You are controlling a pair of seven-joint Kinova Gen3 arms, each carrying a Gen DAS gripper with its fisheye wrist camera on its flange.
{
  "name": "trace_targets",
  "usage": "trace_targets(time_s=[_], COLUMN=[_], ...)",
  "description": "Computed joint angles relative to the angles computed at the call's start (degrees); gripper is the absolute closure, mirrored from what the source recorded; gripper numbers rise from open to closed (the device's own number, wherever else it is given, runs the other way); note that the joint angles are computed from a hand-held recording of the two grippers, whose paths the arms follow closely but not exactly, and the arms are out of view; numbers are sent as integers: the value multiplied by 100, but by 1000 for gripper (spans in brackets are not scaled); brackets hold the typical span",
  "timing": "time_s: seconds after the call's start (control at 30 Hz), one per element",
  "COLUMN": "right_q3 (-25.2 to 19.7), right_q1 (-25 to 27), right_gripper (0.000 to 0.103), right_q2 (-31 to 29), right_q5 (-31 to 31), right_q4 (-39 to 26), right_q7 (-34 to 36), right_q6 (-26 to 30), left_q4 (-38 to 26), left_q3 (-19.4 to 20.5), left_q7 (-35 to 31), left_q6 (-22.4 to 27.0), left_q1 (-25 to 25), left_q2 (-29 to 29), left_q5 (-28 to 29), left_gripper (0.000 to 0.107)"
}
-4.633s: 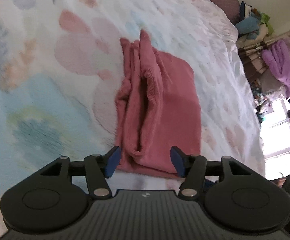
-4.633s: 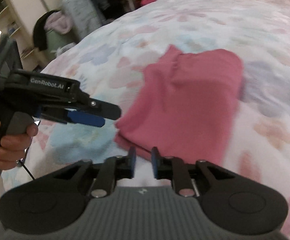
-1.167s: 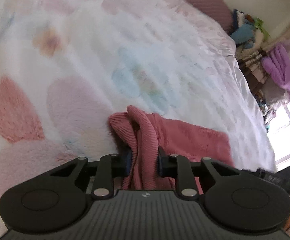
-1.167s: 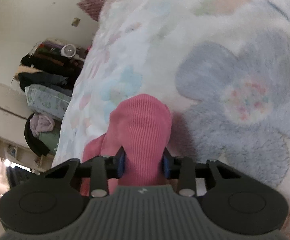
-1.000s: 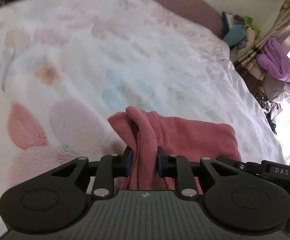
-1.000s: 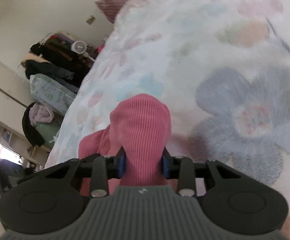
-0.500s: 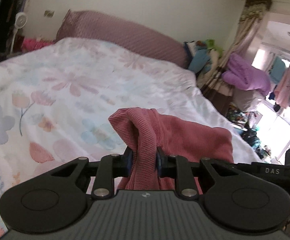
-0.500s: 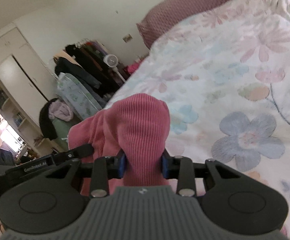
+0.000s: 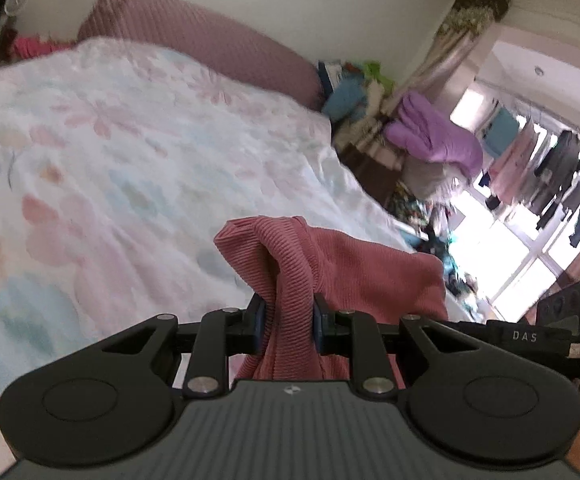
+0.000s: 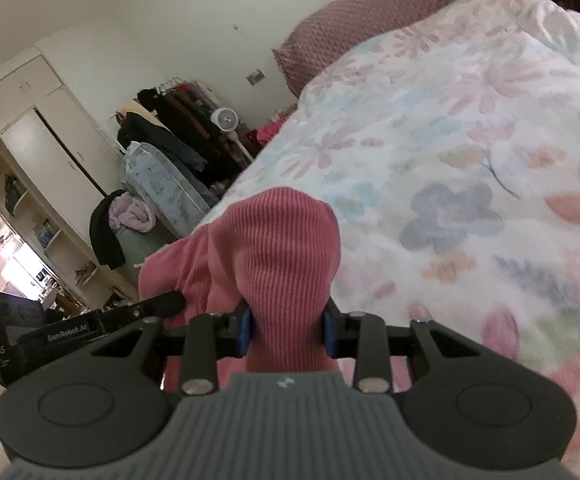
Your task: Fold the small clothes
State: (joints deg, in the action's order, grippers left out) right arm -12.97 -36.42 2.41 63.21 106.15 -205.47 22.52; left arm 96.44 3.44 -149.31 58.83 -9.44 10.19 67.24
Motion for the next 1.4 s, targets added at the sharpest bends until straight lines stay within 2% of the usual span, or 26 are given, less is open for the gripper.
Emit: trace_targets(time_s=[0.1, 0.17, 0.23, 0.4, 0.57, 0.63, 0.73, 0.83, 0.9, 1.0, 1.03, 1.1, 1.17, 1.2, 1.3, 1.4], right_q3=[1, -223, -590, -1502, -2559, -2699, -2377, -1999, -1670, -1362, -1193, -827, -320, -95, 597, 1221], right_q1=[81, 488, 1019, 2346, 3673, 3921, 3777, 3478, 3224, 2981, 2828, 2467, 1936, 1671, 874, 198], right_gripper=[73, 73, 73, 72, 71, 70, 69, 64, 62, 60, 56, 55, 54, 55, 72, 86], right_q2=[-2, 87, 254, 904, 1754, 1991, 2125, 2231, 2256, 2180, 2082, 1811, 1534, 1417, 1233, 1374], right_q5=[-172, -138, -333, -1037, -1781, -2190, -2871, -3570, -3804, -4236, -4277, -4111, -3690, -3457, -2758, -2499], right_q4=[324, 508, 540, 282, -89, -136, -151, -290, -294, -301, -273, -178, -111, -154, -262, -509], right_q7=[-173, -429, -313, 818, 1983, 2449, 3148, 3680, 3817, 4256, 4319, 4165, 3716, 3539, 3086, 3208], right_q6=[-173, -440, -589, -831, -953, -1047, -1248, -1050, -1110, -1139, -1144, -1071, -899, -686, -359, -281], left_q4=[-139, -362, -627, -1574, -2625, -2893, -3057, -3159, -3220, -3338, -3302, -3123, -2784, -2608, -2243, -2051], left_q3=[88, 178, 279, 522, 678, 749, 860, 946, 944, 958, 922, 910, 820, 783, 1164, 1136], left_q7=[280, 531, 768, 1458, 2092, 2246, 2349, 2398, 2388, 2483, 2498, 2408, 2353, 2328, 2097, 1810], left_q6=[-64, -75, -158, -153, 270, 385, 417, 440, 421, 573, 504, 346, -85, -318, -605, -771], left_q1=[131, 183, 260, 447, 582, 591, 590, 563, 596, 536, 576, 553, 593, 600, 239, 491], left_q2=[365, 706, 1008, 1847, 2644, 2866, 3059, 3192, 3218, 3181, 3053, 2788, 2396, 2237, 2024, 1914], left_q5=[-230, -409, -679, -1481, -2357, -2621, -2935, -3102, -3276, -3393, -3476, -3554, -3623, -3539, -2949, -2939], left_gripper=[83, 83, 83, 83, 82, 82, 80, 75, 62, 59, 59, 61, 62, 66, 71, 78])
